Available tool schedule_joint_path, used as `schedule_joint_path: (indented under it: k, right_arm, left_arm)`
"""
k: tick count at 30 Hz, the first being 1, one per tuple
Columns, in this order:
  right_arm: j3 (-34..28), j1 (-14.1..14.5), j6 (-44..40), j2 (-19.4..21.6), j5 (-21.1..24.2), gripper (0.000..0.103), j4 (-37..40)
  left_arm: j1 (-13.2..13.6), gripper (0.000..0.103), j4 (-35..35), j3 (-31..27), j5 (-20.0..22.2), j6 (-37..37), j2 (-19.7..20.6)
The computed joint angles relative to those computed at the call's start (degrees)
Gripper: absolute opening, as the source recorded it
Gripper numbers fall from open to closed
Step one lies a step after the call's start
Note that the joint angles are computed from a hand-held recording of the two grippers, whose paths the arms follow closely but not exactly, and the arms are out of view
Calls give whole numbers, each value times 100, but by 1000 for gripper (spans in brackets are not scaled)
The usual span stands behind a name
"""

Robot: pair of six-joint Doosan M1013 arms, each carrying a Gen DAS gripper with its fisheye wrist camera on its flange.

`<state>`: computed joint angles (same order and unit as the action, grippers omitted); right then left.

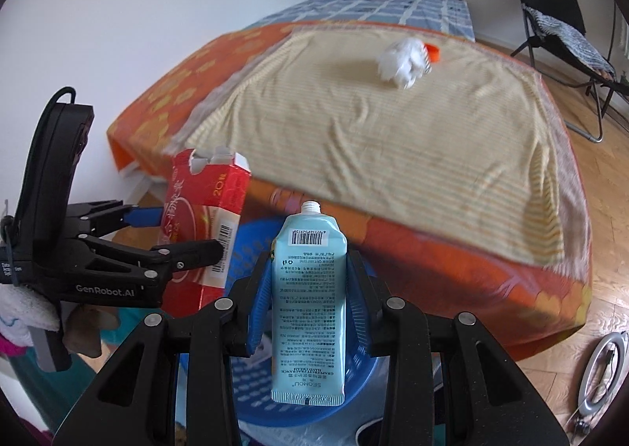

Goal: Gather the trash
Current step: 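Carry the red box and blue tube over the blue basket, then open both grippers to drop the box and tube into the basket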

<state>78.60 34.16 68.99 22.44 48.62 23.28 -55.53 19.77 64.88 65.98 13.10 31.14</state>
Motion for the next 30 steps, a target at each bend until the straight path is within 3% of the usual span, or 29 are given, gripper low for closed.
schedule_joint_path:
  k: [13, 30]
  right_arm:
    - [70, 34, 137, 68, 319, 35, -100]
    - [-132, 18, 328, 251, 823, 37, -64]
  left_arm:
    - [-52, 84, -566, 201, -331, 357, -11]
    - [-3, 85, -828, 193, -312, 538, 30]
